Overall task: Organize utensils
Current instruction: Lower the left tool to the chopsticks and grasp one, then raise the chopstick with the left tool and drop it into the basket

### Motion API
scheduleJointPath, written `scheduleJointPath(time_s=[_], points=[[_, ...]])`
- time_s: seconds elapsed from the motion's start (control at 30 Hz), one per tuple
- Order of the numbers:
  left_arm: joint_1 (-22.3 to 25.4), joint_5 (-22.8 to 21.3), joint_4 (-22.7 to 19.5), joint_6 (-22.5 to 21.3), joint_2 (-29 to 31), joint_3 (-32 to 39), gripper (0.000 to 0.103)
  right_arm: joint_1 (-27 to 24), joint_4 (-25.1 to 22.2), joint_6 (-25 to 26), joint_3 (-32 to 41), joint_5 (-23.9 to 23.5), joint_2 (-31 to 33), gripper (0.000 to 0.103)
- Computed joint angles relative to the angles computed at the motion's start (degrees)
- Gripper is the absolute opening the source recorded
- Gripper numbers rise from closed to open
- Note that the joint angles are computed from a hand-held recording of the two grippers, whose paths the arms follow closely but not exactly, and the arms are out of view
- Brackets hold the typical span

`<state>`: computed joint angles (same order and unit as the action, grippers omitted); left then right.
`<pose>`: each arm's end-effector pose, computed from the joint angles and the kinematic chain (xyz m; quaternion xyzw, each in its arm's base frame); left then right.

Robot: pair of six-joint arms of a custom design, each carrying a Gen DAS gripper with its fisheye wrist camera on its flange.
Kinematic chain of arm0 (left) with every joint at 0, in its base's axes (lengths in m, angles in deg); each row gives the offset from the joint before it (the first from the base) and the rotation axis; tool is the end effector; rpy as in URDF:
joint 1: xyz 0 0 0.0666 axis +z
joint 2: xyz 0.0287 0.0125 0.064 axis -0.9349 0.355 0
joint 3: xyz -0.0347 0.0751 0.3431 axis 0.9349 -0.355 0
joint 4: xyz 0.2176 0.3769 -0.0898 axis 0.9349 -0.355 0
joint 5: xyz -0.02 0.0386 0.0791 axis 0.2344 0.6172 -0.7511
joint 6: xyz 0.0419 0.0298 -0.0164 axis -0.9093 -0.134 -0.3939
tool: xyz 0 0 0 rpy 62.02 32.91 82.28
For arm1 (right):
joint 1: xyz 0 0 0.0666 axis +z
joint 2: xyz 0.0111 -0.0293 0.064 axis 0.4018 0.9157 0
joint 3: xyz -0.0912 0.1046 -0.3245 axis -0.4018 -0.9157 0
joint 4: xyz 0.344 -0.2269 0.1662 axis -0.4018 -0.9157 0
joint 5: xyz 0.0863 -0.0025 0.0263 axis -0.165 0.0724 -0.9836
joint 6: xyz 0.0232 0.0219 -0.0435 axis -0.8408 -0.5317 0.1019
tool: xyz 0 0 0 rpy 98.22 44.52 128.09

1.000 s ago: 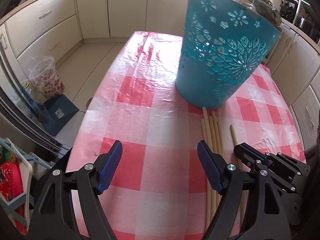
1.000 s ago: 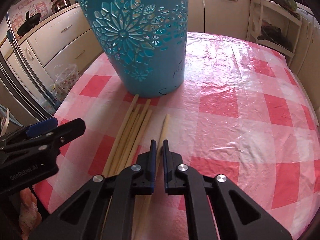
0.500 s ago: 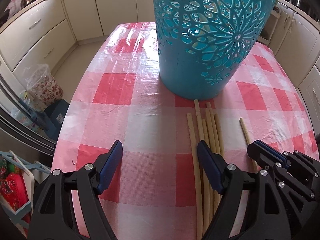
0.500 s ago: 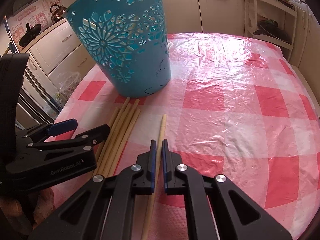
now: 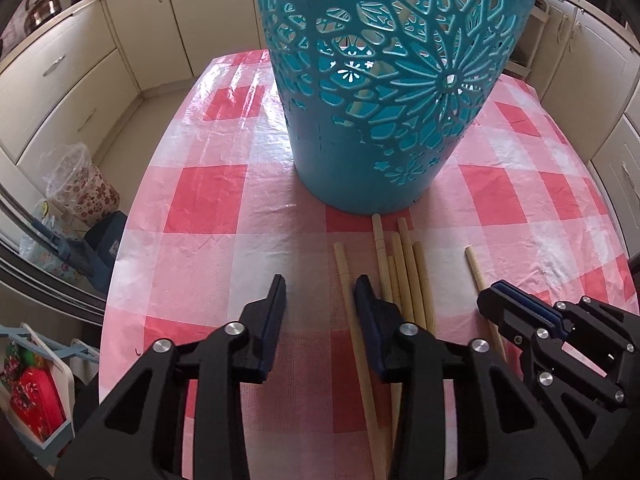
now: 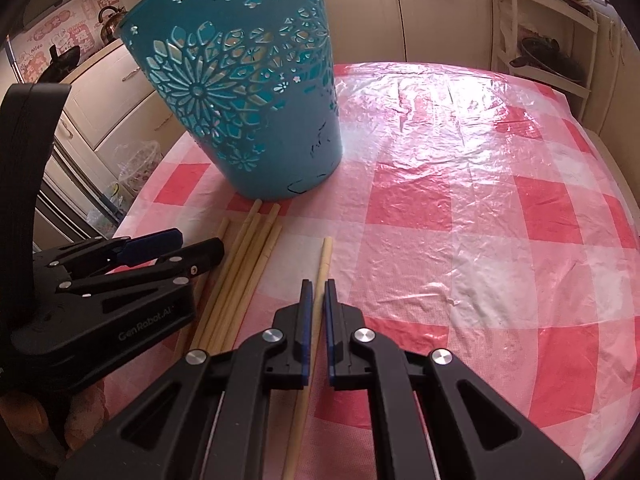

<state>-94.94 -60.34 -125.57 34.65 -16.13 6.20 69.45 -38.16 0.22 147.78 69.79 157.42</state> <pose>0.4205 -0.1984 0.4598 0.0667 0.9662 -0.0314 0.2472 0.3543 0.3508 0.4819 -0.0442 0.9539 0.0889 0.2833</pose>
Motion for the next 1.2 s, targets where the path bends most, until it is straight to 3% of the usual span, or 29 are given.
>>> scheduleJointPath(time_s=[0.1,0.33,0.5,0.73,0.9,1.07,1.2], points=[[0.58,1.81,0.15,-0.8,-0.56,-0.42,0.006,0.39,-1.09,1.18,1.31,1.12,1.21,0.006],[3.4,7.59,0.85,0.07,-6.02,-2.87,0.005,-0.18,3.05,0.71,-1.89,-0.4,-0.9,0.006],[7.15,14.16,2.61,-0.78,-11.65,-2.37,0.005,-0.23,3.3,1.06,-2.16,-0.38,-1.2,0.007],[10.59,19.68,7.75,1.02,-12.8,4.93,0.005,0.89,3.62,3.03,-1.49,-0.17,-0.5,0.024],[10.49,18.43,11.6,2.44,-8.99,11.78,0.005,0.92,3.83,2.93,-1.26,-0.27,-0.2,0.024],[8.91,13.2,15.49,4.04,-2.86,18.81,0.005,0.74,4.19,3.3,-1.51,-0.63,-0.36,0.026],[8.62,8.15,21.95,6.38,1.32,22.98,0.005,0.57,4.49,3.78,-1.86,-1.06,-0.7,0.029]])
